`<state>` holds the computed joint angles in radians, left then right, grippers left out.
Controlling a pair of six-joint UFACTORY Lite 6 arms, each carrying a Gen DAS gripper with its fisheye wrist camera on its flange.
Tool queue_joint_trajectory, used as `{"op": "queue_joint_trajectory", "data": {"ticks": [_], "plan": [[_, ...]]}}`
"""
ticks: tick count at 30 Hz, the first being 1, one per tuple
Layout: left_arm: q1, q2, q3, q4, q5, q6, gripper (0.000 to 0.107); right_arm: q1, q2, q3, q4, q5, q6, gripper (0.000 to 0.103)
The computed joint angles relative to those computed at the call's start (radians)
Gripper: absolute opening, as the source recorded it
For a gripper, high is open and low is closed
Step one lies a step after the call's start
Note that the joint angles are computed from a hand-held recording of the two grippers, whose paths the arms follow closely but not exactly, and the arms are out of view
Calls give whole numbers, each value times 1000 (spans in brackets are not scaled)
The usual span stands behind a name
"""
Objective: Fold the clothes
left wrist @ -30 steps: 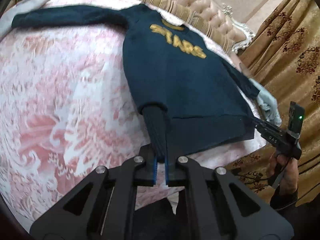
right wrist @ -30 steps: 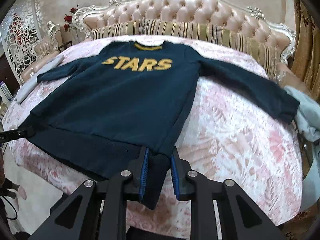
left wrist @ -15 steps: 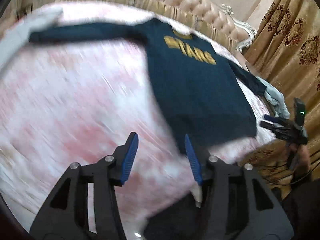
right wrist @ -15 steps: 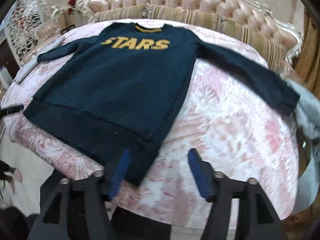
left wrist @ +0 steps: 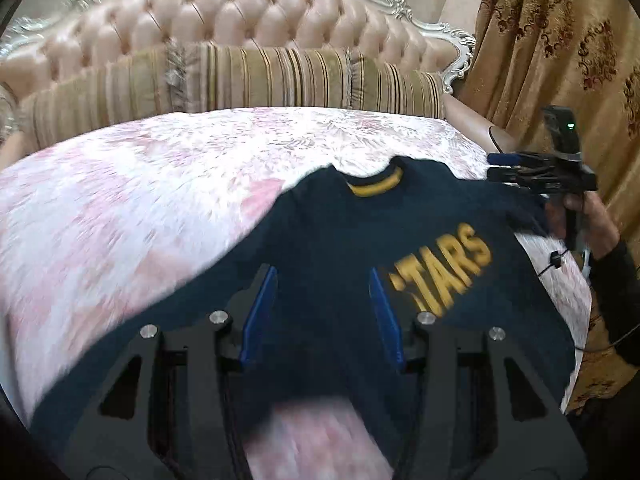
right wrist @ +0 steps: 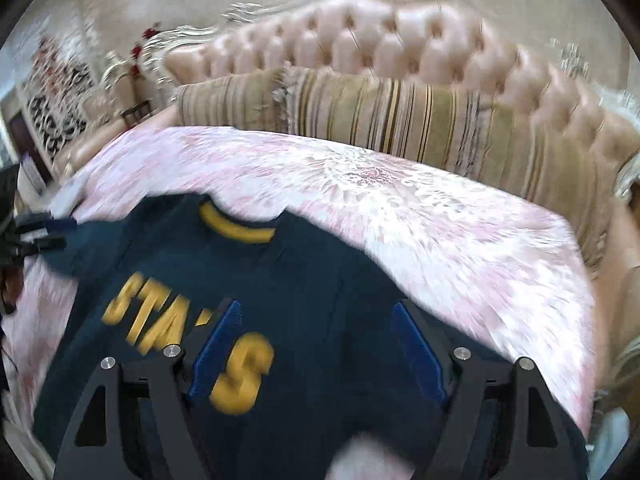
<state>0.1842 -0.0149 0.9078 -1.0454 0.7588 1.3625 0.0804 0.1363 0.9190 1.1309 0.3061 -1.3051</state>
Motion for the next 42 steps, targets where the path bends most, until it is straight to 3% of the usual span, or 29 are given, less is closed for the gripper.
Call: {"op": "queue_joint_trajectory", "data": {"ticks": [5, 11, 12, 13, 14, 19, 20, 21, 22, 25, 31, 36, 38, 42], "plan": [[-69, 301, 276, -6, 5, -10, 52, -13, 364, 381, -129, 75, 85, 79], [-95, 536, 502, 18, 81, -38, 52, -18, 635, 711, -340, 247, 228, 79], [-98, 550, 513, 23, 82, -38, 45, -21, 657, 731, -346, 258, 224, 79], [-101, 563, 526, 30, 84, -40, 29, -24, 675, 748, -347, 268, 217, 79], [-105, 577, 542, 45, 88, -49, 23, -30, 691, 762, -330, 285, 197, 79], [-119, 627, 595, 76, 89, -87, 22, -20, 713, 789, -379, 320, 200, 75], [-121, 622, 590, 81, 85, -86, 21, -19, 702, 776, -367, 321, 187, 68], [-124, 617, 585, 86, 81, -85, 14, -22, 704, 780, -360, 339, 181, 43], [-129, 609, 574, 93, 77, -82, 14, -20, 699, 774, -361, 342, 176, 29], [-140, 581, 543, 101, 60, -80, 13, -10, 679, 743, -363, 337, 160, 22], [-154, 515, 505, 118, -12, -113, 12, -6, 639, 701, -347, 306, 172, 17], [-226, 484, 516, 205, -168, -227, 12, 25, 603, 678, -360, 189, 221, 16], [-236, 525, 573, 242, -189, -289, 12, 46, 616, 711, -425, 145, 295, 16], [-240, 645, 725, 327, -211, -410, 12, 61, 758, 947, -571, 186, 442, 16]]}}
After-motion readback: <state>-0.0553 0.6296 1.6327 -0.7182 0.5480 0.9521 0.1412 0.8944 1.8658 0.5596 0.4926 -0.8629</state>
